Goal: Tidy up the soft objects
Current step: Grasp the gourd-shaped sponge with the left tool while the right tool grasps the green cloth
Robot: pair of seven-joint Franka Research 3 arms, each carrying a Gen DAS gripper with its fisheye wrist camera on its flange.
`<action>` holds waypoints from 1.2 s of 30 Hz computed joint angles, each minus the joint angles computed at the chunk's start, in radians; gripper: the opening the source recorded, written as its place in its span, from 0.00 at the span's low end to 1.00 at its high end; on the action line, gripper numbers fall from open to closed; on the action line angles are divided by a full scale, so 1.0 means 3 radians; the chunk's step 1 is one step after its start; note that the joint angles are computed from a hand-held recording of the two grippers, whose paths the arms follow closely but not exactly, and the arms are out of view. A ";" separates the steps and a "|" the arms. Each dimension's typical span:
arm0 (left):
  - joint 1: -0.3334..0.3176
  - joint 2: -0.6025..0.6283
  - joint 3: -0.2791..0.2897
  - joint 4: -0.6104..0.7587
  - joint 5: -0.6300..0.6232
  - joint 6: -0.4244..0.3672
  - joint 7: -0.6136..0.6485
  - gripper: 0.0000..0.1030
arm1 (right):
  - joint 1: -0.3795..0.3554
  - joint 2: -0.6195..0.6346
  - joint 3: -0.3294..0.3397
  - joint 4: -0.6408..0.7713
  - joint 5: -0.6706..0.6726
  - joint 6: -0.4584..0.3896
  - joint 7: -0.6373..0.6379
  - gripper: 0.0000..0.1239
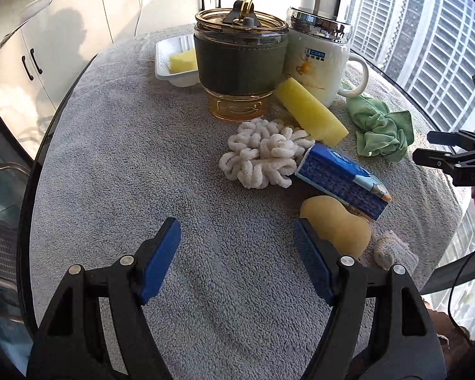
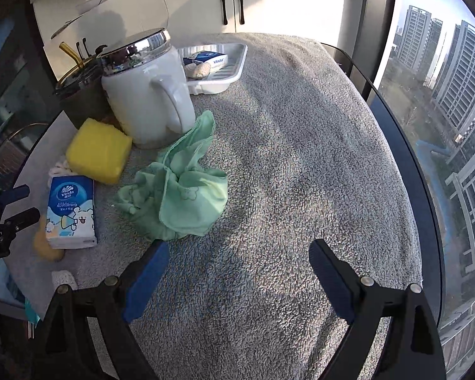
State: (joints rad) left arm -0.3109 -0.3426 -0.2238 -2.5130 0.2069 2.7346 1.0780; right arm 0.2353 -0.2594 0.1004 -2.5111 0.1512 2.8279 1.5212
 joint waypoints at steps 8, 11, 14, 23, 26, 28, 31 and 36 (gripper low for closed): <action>-0.0235 -0.0126 0.0128 0.0007 -0.0330 -0.0088 0.0160 0.71 | 0.0184 0.0095 -0.0016 0.0080 0.0233 0.0050 -0.0198 0.74; -0.0485 -0.0196 0.0303 -0.0080 -0.0823 0.0000 0.0391 0.82 | 0.0150 0.0148 0.0045 0.0120 0.0131 0.0105 -0.0125 0.74; -0.0601 -0.0087 0.0340 -0.0036 -0.1104 0.0077 0.0567 0.83 | 0.0203 0.0198 0.0008 0.0161 0.0207 0.0130 -0.0185 0.74; -0.0372 0.0257 0.0076 0.0215 -0.0950 0.0043 0.0308 0.83 | 0.0260 0.0349 -0.0029 0.0260 0.0414 0.0141 -0.0272 0.74; -0.0343 0.0326 0.0050 0.0258 -0.0941 0.0032 0.0291 0.83 | 0.0261 0.0418 -0.0024 0.0311 0.0428 0.0149 -0.0269 0.74; -0.0275 0.0332 -0.0022 0.0248 -0.0810 0.0064 0.0156 0.82 | 0.0207 0.0456 0.0024 0.0331 0.0249 0.0164 -0.0110 0.74; -0.0279 0.0350 -0.0030 0.0257 -0.0741 0.0054 0.0094 0.57 | 0.0162 0.0488 0.0071 0.0332 -0.0009 0.0230 0.0103 0.74; -0.0323 0.0310 0.0007 0.0216 -0.0784 0.0105 0.0117 0.48 | 0.0252 0.0496 0.0025 0.0335 0.0128 0.0222 -0.0031 0.62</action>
